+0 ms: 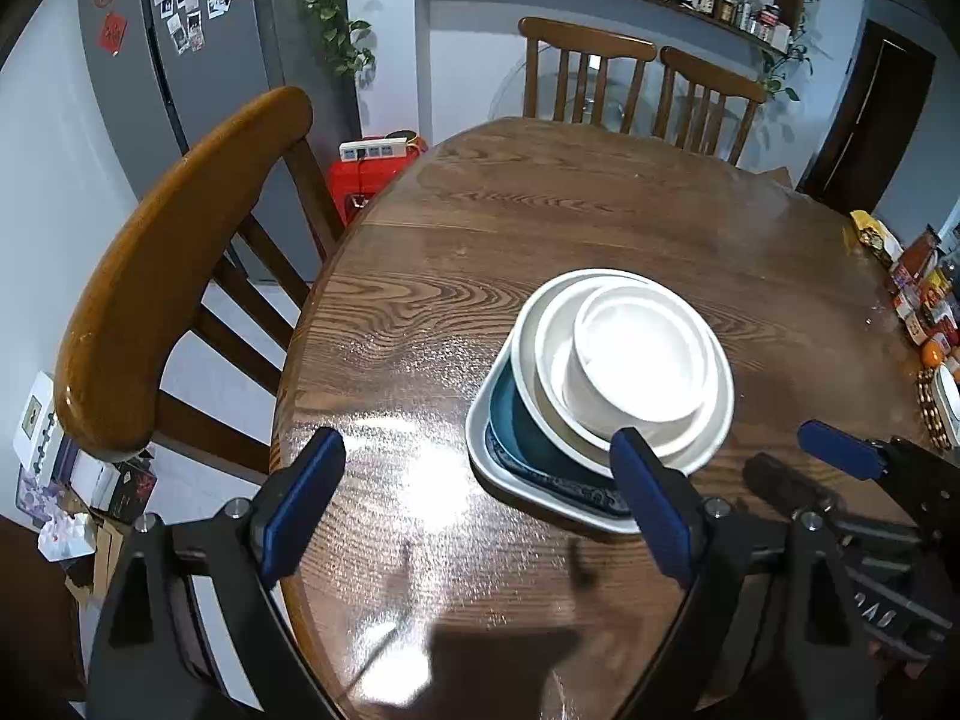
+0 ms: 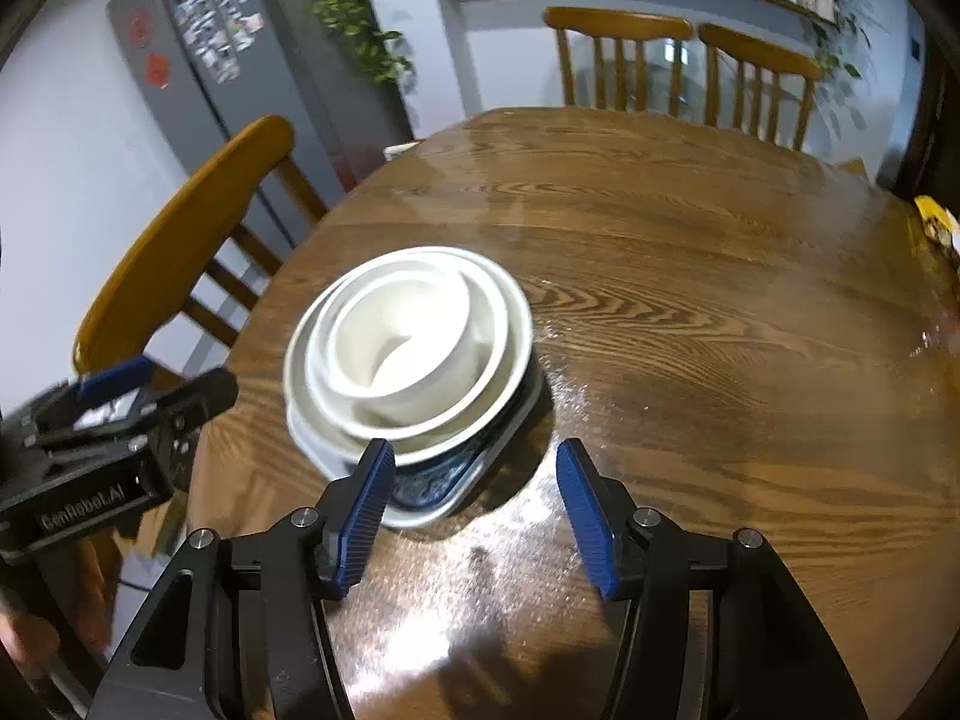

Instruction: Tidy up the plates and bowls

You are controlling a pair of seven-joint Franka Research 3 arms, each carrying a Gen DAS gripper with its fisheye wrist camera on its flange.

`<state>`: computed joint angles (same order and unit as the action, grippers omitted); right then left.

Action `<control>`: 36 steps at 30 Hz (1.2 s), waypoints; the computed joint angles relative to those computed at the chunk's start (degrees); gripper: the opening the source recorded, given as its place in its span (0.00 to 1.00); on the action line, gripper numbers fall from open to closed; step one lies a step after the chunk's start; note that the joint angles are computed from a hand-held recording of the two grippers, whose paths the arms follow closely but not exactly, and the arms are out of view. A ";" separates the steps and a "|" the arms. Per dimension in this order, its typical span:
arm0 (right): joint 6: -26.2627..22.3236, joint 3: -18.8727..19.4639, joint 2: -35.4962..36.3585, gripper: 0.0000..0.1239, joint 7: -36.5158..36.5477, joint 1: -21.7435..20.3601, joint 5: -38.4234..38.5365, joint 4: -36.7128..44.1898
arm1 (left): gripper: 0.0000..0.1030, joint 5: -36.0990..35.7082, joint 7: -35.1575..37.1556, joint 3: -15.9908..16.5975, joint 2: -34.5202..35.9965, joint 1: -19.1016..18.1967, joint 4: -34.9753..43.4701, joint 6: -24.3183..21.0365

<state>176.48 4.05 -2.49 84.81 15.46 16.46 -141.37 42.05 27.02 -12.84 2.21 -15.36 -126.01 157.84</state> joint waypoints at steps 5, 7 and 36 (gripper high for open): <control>2.62 1.34 -1.84 0.57 1.89 -0.69 -2.95 -2.88 | 0.99 2.00 -0.77 -0.28 -1.71 -0.04 -1.72 0.28; 3.49 3.54 -2.40 0.58 6.98 -3.55 -8.65 -3.98 | 0.99 -0.08 1.30 -0.48 -2.14 0.08 -2.39 0.67; 0.81 11.30 -7.86 0.58 32.22 -13.77 -35.95 -7.58 | 0.99 -3.81 5.13 -2.53 -7.85 0.65 -8.59 0.70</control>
<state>177.29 15.35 -10.35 117.03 1.69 -19.49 -148.94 38.24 32.15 -15.36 -5.64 -14.71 -134.59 158.54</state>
